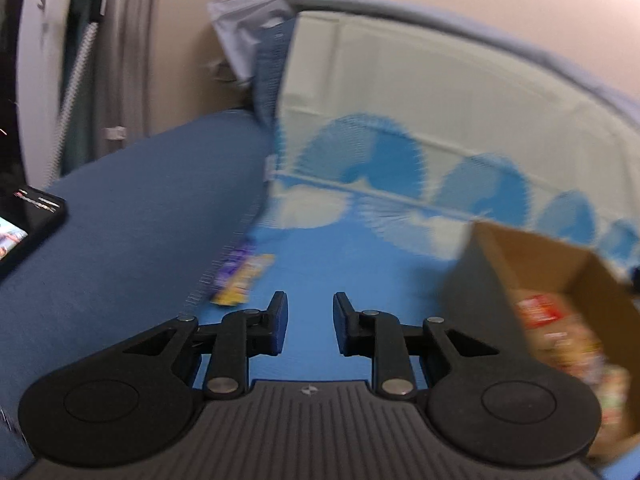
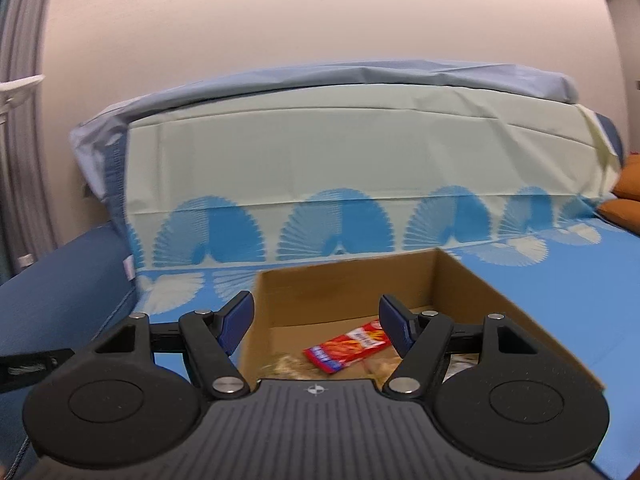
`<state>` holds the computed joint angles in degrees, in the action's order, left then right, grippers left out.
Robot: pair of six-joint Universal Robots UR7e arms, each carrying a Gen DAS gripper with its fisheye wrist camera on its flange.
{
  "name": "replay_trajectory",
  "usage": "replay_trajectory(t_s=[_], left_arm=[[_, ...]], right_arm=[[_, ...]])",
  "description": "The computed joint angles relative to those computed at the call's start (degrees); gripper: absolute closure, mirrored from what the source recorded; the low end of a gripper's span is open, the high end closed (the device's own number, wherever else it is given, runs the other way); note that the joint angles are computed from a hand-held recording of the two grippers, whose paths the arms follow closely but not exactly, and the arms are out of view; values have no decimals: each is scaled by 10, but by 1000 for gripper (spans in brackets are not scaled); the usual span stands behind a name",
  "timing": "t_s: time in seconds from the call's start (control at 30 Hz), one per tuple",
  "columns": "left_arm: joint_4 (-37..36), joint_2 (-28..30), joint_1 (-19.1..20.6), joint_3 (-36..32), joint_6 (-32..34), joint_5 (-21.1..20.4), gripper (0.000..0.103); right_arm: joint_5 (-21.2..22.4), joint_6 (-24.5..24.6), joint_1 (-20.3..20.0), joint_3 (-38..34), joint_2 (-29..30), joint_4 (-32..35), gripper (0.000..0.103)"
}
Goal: Organize snacks
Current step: 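Move the open left gripper down to the purple bar and close it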
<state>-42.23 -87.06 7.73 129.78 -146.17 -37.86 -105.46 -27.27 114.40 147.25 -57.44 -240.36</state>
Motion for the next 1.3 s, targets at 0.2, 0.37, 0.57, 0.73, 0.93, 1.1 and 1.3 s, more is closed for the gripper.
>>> replay_trajectory(t_s=[0.2,0.37,0.57,0.73,0.93,1.1,1.3], left_arm=[[106,19,147,-25,11,58,46],[171,82,291,-72,30,158,41],[300,206,414,-167,-32,165,36],[366,248,452,-215,-83,148,40],[244,175,453,-198,59,178,79],[13,30,382,-71,222,231,88],[-337,-107,236,81,479,172,85]], right_arm=[[17,3,10,-4,-2,37,32],[15,14,8,-13,-4,71,32],[14,18,2,-21,-1,89,32],[17,20,-2,-22,-6,106,32],[21,17,-4,-18,-12,107,32],[17,13,-4,-17,-14,103,32],[15,3,1,-13,-10,89,32]])
